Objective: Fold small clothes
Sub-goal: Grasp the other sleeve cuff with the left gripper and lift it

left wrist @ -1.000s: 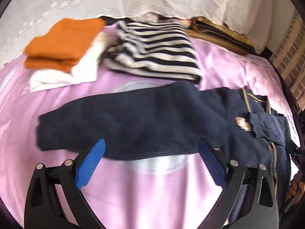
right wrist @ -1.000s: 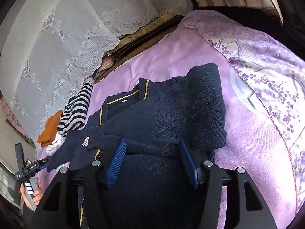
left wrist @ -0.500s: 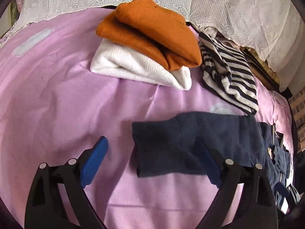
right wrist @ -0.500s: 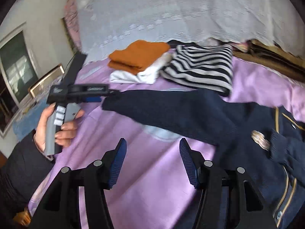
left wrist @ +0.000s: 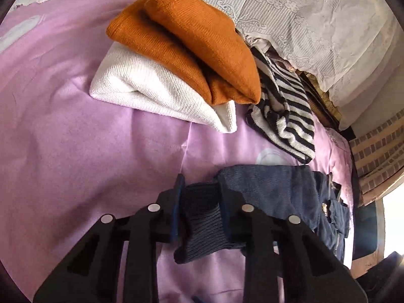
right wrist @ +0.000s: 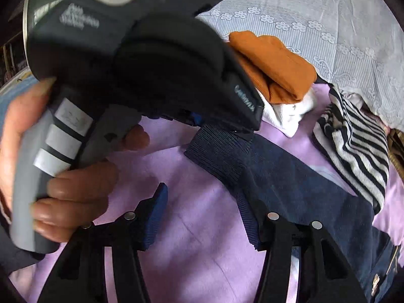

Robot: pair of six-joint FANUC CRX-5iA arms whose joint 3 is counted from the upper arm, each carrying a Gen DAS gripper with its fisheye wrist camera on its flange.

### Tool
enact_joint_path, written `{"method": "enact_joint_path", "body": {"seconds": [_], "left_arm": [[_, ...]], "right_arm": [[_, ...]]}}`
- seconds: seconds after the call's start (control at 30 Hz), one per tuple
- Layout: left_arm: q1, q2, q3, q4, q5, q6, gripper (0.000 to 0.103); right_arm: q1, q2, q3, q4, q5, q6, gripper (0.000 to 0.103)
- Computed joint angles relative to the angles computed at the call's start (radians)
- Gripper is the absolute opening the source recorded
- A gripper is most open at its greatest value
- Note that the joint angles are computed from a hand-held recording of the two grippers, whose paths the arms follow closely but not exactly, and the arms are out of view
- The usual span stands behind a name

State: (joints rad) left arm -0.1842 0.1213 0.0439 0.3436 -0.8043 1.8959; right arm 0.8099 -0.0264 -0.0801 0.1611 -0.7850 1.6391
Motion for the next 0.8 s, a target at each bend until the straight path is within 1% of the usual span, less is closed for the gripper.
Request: {"method": "enact_joint_path", "body": {"seconds": [0.03, 0.07, 0.13, 0.17, 0.2, 0.27, 0.33, 0.37, 0.47, 0.53, 0.57, 0.6, 0.63, 0.67, 0.7, 0.73, 0.77, 0.8], "left_arm": [[0.007, -0.003, -0.013, 0.034, 0.006, -0.022, 0.025], [0.011, -0.007, -0.022, 0.052, 0.01, -0.038, 0.024], [0.02, -0.014, -0.048, 0.1, 0.024, -0.07, 0.024], [0.024, -0.017, -0.061, 0.127, 0.029, -0.085, 0.023], [0.028, -0.018, -0.072, 0.153, 0.032, -0.1, 0.023], [0.033, -0.028, -0.098, 0.189, 0.043, -0.123, 0.023], [0.03, -0.031, -0.096, 0.18, 0.045, -0.114, 0.023], [0.028, -0.033, -0.099, 0.186, 0.049, -0.118, 0.023], [0.022, -0.045, -0.124, 0.246, 0.067, -0.159, 0.021], [0.006, -0.044, -0.112, 0.252, 0.068, -0.175, 0.015], [-0.006, -0.04, -0.094, 0.233, 0.062, -0.167, 0.014], [-0.018, -0.037, -0.068, 0.186, 0.054, -0.134, 0.013], [-0.029, -0.036, -0.041, 0.131, 0.045, -0.089, 0.013], [-0.036, -0.037, -0.026, 0.093, 0.042, -0.058, 0.012], [-0.038, -0.04, -0.023, 0.079, 0.044, -0.042, 0.009], [-0.034, -0.044, -0.027, 0.072, 0.047, -0.026, 0.008], [-0.031, -0.048, -0.03, 0.062, 0.049, -0.007, 0.008], [-0.027, -0.051, -0.034, 0.058, 0.048, 0.001, 0.008]], "right_arm": [[0.011, 0.006, -0.014, 0.047, 0.017, -0.03, 0.056], [0.015, 0.013, -0.016, 0.066, 0.024, -0.042, 0.055], [0.018, 0.018, -0.032, 0.11, 0.053, -0.077, 0.047], [0.021, 0.018, -0.048, 0.153, 0.072, -0.114, 0.032], [0.019, 0.02, -0.055, 0.183, 0.083, -0.144, 0.014], [-0.003, 0.013, -0.037, 0.123, 0.088, -0.124, 0.007], [-0.022, -0.006, -0.035, 0.081, 0.106, -0.114, 0.005], [-0.03, -0.018, -0.034, 0.057, 0.109, -0.105, 0.0], [-0.06, -0.058, -0.035, -0.013, 0.118, -0.081, 0.0], [-0.086, -0.086, -0.03, -0.077, 0.109, -0.05, 0.0], [-0.098, -0.096, -0.025, -0.101, 0.099, -0.037, 0.0], [-0.114, -0.098, -0.004, -0.153, 0.066, 0.001, 0.0], [-0.14, -0.089, 0.038, -0.235, 0.007, 0.067, 0.0], [-0.158, -0.085, 0.064, -0.296, -0.033, 0.11, 0.002], [-0.165, -0.093, 0.062, -0.323, -0.034, 0.129, 0.012], [-0.159, -0.103, 0.046, -0.322, -0.016, 0.128, 0.028], [-0.147, -0.117, 0.019, -0.31, 0.024, 0.112, 0.062], [-0.132, -0.125, -0.005, -0.29, 0.063, 0.085, 0.065]]}}
